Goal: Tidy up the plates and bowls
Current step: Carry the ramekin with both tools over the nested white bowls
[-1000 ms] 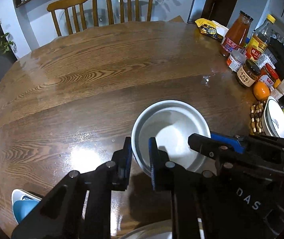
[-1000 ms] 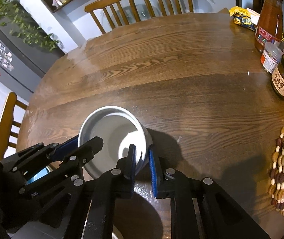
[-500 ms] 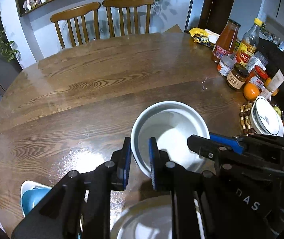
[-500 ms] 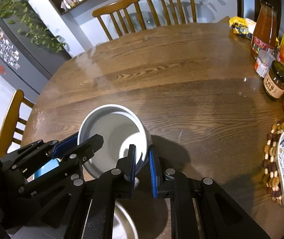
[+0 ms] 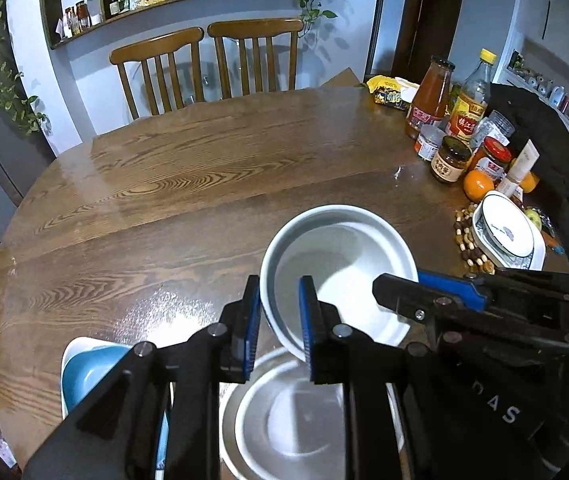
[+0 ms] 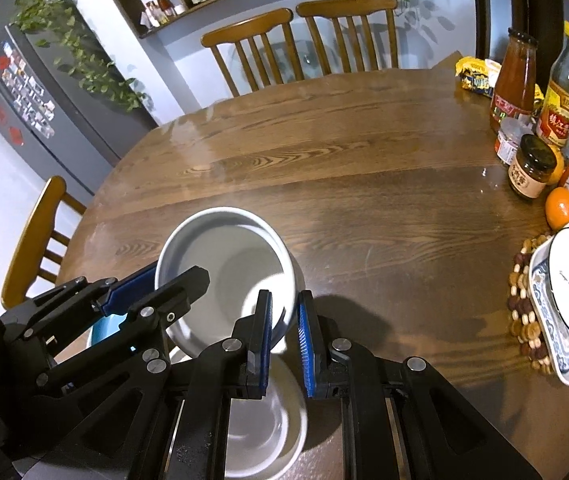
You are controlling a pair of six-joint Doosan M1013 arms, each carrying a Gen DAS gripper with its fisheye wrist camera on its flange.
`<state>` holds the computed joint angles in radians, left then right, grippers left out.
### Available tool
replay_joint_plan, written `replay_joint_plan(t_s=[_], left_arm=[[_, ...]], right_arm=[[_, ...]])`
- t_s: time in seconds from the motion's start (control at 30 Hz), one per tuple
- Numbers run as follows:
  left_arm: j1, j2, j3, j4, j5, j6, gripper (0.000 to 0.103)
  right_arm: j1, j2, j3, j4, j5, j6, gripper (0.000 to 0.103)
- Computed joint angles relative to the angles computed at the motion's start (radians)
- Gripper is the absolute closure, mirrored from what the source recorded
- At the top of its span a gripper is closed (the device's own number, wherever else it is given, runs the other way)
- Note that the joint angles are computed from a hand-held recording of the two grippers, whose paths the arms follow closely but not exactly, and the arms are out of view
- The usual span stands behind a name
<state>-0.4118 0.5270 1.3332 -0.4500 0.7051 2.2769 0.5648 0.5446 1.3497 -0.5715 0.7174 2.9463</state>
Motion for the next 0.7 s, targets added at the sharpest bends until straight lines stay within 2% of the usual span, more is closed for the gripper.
replay_joint_plan(t_s=[0.7], left_arm=[[0.032, -0.090, 0.131, -0.089, -0.046, 0.117, 0.088]], right_arm=[[0.069, -0.014, 0.011, -0.064, 0.053, 0.069, 0.087]])
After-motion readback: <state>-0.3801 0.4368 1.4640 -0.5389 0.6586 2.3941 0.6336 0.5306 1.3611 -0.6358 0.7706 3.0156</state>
